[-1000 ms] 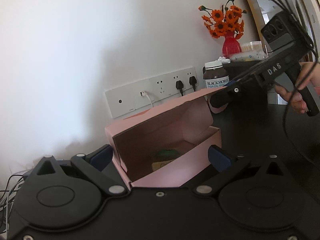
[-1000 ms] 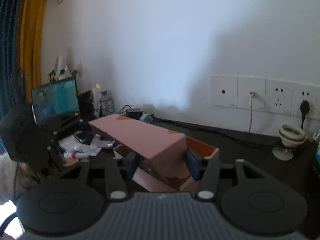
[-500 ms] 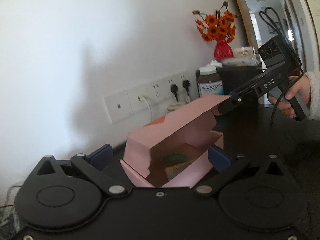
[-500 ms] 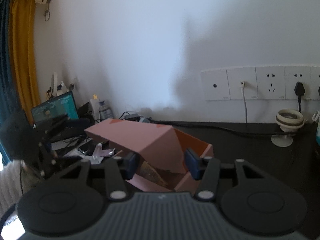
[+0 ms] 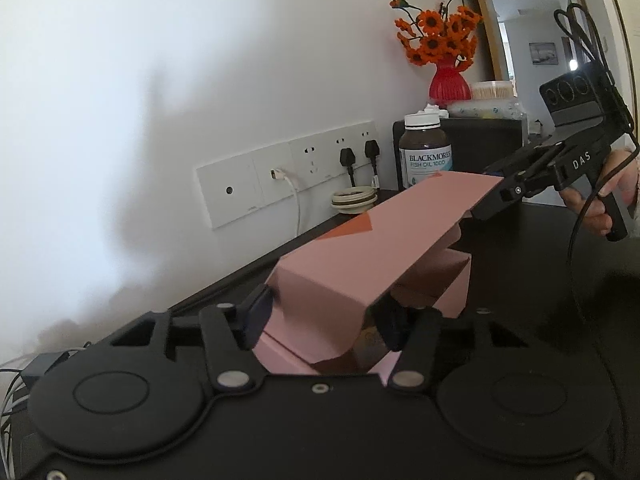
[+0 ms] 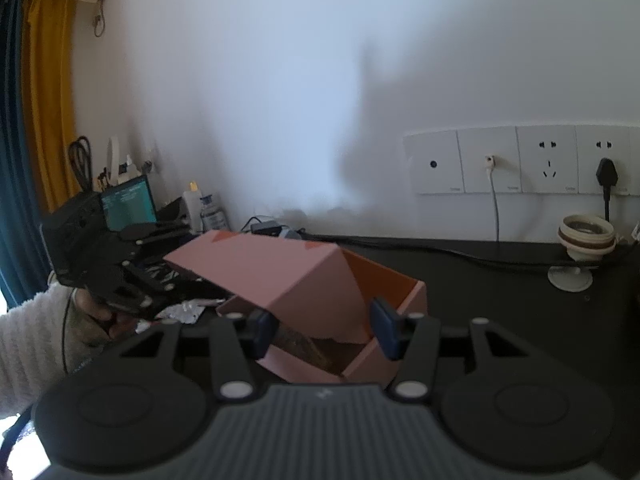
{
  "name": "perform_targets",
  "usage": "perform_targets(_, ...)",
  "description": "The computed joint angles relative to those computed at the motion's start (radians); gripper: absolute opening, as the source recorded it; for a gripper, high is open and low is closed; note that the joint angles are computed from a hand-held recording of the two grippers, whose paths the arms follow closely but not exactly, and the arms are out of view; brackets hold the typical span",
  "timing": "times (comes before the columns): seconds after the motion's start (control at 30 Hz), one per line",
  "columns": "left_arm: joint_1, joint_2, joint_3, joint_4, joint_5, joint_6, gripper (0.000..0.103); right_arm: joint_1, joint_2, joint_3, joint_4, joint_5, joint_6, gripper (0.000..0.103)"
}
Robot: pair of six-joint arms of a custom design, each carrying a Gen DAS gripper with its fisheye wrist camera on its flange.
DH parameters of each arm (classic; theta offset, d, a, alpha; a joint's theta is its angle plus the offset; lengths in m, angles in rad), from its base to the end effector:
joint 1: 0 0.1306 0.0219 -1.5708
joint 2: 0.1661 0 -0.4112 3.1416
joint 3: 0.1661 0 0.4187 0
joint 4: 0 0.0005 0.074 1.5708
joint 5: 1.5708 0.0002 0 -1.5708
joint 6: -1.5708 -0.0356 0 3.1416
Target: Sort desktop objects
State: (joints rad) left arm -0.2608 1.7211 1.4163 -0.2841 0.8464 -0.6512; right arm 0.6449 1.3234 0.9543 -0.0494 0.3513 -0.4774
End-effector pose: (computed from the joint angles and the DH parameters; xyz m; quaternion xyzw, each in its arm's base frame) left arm 0.6020 -0.1888 0.3414 0.5279 0.6367 -0.2719 0.4920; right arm 0.3889 0.2766 0.3455 0.0258 0.8307 0.1614 0.5321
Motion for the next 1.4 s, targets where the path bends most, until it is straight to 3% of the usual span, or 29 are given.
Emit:
perform_targets(0.1,0.006,0.005,0.014,-0.027,0.013,0.010,0.043,0.000,0.005,0.005,-0.005,0.004,0.025,0.050)
perform_targets(0.37,0.026,-0.013,0.026,-0.130,0.042,-0.030,0.045,0.010,0.006,0.031,-0.063,0.000,0.113,0.050)
perform_targets(0.57,0.035,-0.052,-0.032,-0.101,0.039,0.000,0.047,0.003,-0.005,0.031,-0.077,-0.050,0.069,0.050)
perform_targets(0.7,0.029,-0.095,-0.117,-0.036,0.002,0.009,0.060,0.017,-0.002,0.032,-0.090,-0.047,0.033,0.050)
perform_targets(0.87,0.025,-0.132,-0.199,0.029,-0.008,0.038,0.063,0.033,0.002,0.027,-0.097,-0.042,-0.002,0.050)
perform_targets(1.17,0.030,-0.145,-0.224,0.029,0.004,0.055,0.067,0.048,0.015,0.042,-0.133,-0.018,-0.043,0.050)
perform_targets(1.4,0.026,-0.162,-0.259,0.042,0.006,0.026,0.077,0.056,0.027,0.058,-0.174,-0.003,-0.046,0.050)
